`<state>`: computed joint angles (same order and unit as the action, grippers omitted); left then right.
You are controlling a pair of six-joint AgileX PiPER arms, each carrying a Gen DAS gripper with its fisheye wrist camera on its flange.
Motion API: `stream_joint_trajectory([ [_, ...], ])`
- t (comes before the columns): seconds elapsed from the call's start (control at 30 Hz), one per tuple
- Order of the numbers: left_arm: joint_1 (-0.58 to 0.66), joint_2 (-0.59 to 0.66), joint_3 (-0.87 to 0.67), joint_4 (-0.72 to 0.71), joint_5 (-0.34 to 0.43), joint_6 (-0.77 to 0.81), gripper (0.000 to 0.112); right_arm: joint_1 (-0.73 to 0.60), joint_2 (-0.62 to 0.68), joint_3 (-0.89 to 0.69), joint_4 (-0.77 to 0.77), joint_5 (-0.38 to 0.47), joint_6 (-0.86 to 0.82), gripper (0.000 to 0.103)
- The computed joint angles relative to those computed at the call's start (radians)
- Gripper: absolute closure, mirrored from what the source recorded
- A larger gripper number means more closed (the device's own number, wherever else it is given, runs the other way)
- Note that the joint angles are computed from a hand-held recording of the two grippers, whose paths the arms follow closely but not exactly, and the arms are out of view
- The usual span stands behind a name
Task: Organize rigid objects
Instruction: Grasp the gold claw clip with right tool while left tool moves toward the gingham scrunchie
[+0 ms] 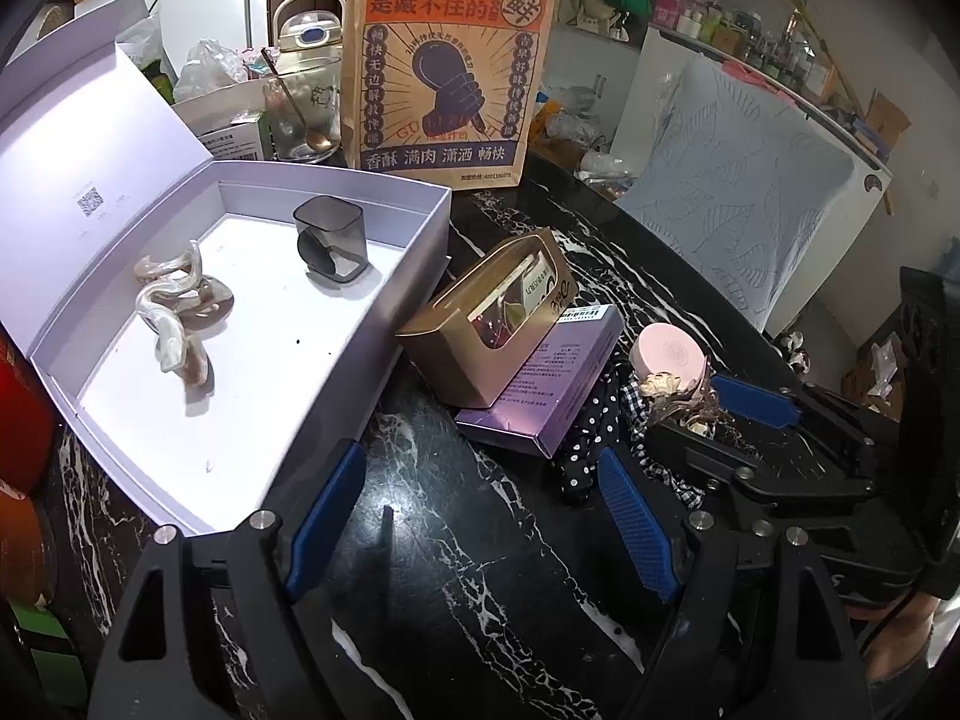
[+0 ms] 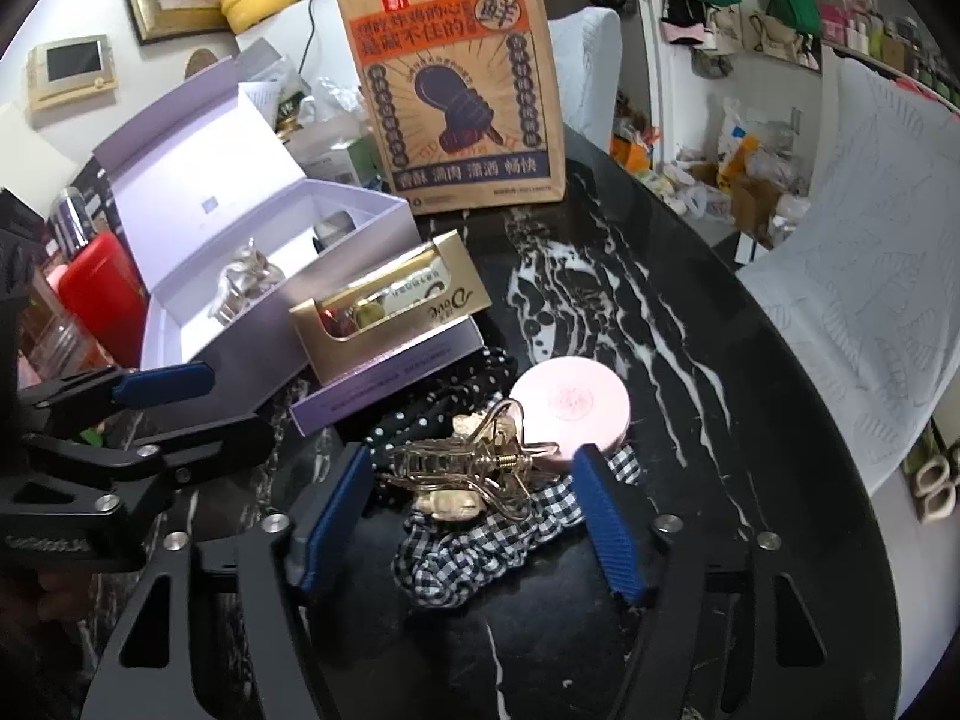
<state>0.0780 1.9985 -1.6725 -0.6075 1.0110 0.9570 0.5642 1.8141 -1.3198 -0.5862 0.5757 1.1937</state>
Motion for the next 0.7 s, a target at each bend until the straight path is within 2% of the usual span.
stream_joint_trajectory([
  [0.13, -0.005, 0.001, 0.002, 0.005, -0.005, 0.000, 0.032, 0.019, 0.009, -0.009, -0.041, 0.018, 0.005, 0.043],
  [0.17, -0.006, 0.002, 0.003, 0.005, -0.005, 0.000, 0.032, 0.023, 0.002, 0.001, -0.057, 0.005, 0.011, 0.050],
  [0.2, -0.006, 0.003, 0.003, 0.003, -0.003, 0.001, 0.032, 0.024, -0.002, 0.005, -0.065, -0.001, 0.014, 0.052],
  [0.27, -0.005, 0.000, 0.007, -0.003, 0.000, 0.007, 0.032, 0.025, -0.002, 0.003, -0.053, 0.003, 0.004, 0.052],
  [0.43, -0.007, -0.013, 0.017, -0.008, 0.005, 0.021, 0.032, 0.012, -0.047, 0.067, -0.065, -0.056, 0.059, 0.052],
  [0.7, -0.025, -0.035, 0.042, -0.047, 0.022, 0.051, 0.032, 0.054, -0.166, 0.136, -0.185, 0.044, 0.186, 0.052],
])
